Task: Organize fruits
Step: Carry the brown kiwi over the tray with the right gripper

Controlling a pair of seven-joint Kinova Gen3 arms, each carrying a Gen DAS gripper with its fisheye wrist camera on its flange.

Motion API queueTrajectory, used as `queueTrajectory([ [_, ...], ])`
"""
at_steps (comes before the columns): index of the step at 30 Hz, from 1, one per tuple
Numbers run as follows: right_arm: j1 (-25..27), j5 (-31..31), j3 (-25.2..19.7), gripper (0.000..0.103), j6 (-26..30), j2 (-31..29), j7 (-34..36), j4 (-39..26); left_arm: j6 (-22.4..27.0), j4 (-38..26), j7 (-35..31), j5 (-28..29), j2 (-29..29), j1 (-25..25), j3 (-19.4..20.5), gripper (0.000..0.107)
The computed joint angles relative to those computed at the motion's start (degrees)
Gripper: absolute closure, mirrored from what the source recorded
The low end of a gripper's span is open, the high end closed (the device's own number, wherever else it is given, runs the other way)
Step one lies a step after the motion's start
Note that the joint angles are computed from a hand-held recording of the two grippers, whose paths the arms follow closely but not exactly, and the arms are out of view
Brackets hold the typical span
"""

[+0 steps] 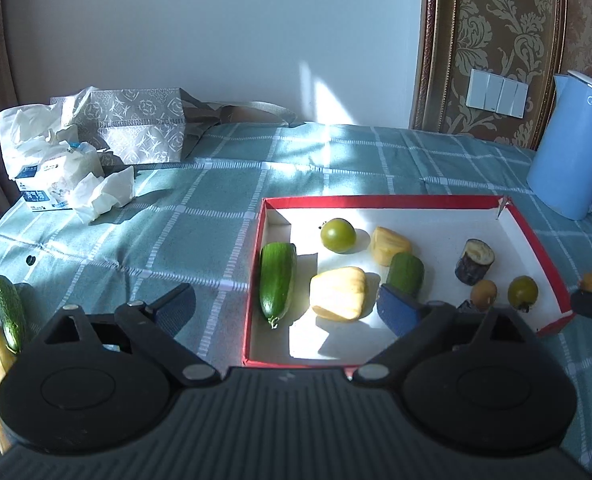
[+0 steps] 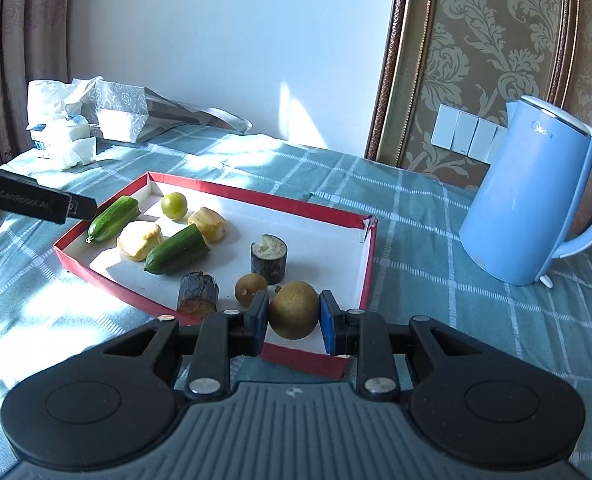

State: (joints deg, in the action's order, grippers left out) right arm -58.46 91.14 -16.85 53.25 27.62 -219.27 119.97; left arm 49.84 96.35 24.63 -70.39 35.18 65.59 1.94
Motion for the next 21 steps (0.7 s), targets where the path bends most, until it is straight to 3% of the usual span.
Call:
queueTrajectory([
  [12,3.61,4.08,2.13,0.077,-7.30,5.74,11.07,-9.36,0.94,7.66,9.50,2.65,-3.39,2.77,4.02,0.011],
  [21,5.28,-2.90,6.24,0.077,-15.87,9.77,23.34,-17.79,1.04,7.63,8.82,3.51,-3.30,3.56,4.46,0.011],
])
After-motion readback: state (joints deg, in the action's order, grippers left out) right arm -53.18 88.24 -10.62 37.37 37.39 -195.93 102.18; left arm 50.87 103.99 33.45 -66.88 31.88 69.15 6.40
